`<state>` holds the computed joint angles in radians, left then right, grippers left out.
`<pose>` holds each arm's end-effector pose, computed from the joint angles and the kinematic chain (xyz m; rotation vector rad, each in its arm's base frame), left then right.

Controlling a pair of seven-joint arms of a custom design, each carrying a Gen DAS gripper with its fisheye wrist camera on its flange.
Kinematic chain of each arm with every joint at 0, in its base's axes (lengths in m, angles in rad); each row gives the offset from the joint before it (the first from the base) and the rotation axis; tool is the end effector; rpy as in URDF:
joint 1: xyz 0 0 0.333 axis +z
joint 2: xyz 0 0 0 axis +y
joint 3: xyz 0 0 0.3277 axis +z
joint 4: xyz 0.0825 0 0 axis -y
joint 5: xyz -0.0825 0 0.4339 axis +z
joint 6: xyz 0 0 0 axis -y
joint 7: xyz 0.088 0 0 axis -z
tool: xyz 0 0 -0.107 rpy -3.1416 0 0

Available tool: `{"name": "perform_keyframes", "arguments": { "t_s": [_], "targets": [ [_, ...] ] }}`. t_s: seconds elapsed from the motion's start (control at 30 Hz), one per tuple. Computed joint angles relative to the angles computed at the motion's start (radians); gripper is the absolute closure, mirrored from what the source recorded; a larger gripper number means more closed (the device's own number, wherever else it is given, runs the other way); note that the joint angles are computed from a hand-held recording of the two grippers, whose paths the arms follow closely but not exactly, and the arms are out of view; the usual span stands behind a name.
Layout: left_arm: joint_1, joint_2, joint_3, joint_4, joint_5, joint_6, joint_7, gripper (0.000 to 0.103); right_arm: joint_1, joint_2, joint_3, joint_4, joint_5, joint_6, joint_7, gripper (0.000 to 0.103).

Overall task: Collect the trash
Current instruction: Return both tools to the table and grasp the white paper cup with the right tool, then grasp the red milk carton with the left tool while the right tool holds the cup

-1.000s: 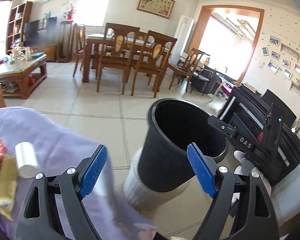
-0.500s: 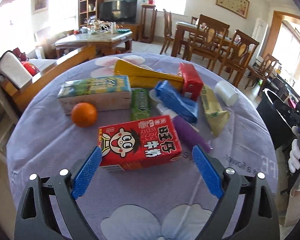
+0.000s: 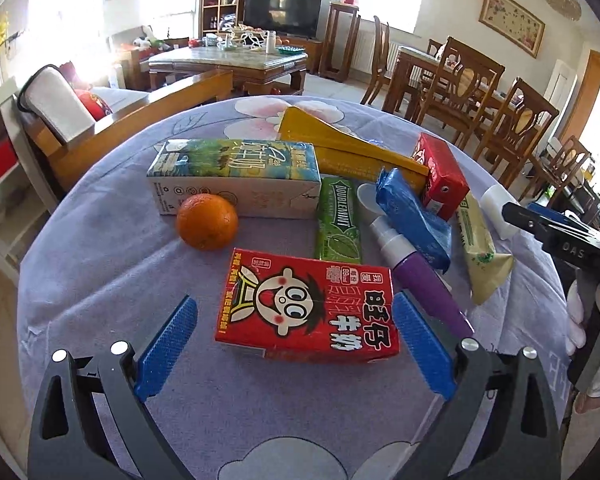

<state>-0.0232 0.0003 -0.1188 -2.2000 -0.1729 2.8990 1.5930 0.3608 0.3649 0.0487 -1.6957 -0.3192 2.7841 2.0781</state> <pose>0.6128 -0.0772 0.4459 -1.8549 1.8761 -0.8068 0.6855 0.3080 0.4549 -1.8738 1.6122 -0.5431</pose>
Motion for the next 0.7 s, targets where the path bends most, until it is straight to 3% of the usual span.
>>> {"name": "perform_keyframes", "arguments": {
  "t_s": [0.1,0.17,0.23,0.3,0.43,0.47,0.5,0.57,0.7],
  "targets": [
    [0.001,-0.001,0.001,0.002,-0.056,-0.016,0.048,0.006,0.012,0.044,-0.010,0.066,-0.008,-0.058,0.015,0.028],
    [0.001,-0.001,0.001,0.006,-0.092,-0.023,0.081,0.006,-0.006,0.073,0.014,0.104,0.036,-0.099,-0.016,0.049],
    [0.000,0.000,0.000,0.010,-0.165,-0.030,0.147,0.009,-0.021,0.089,0.030,0.121,0.078,-0.110,-0.040,0.062],
    [-0.003,-0.004,-0.002,0.005,-0.254,-0.026,0.235,0.017,-0.027,0.086,0.034,0.108,0.096,-0.082,-0.057,0.062],
    [-0.005,-0.012,-0.004,-0.008,-0.171,-0.002,0.172,0.018,-0.024,0.048,0.024,0.040,0.099,0.005,-0.048,0.062],
    [-0.006,-0.020,-0.005,-0.022,-0.156,0.018,0.158,0.026,-0.032,0.028,0.030,0.009,0.108,0.032,-0.053,0.062],
    [-0.008,-0.030,-0.004,-0.034,-0.181,0.037,0.172,0.042,-0.049,0.011,0.046,-0.019,0.131,0.061,-0.072,0.062],
    [-0.020,-0.046,0.005,-0.045,-0.297,0.042,0.265,0.059,-0.086,-0.029,0.083,-0.080,0.188,0.110,-0.118,0.062],
    [-0.013,-0.047,-0.002,-0.042,-0.222,0.029,0.200,0.061,-0.147,-0.105,0.146,-0.189,0.308,0.192,-0.219,0.062]
  ]
}}
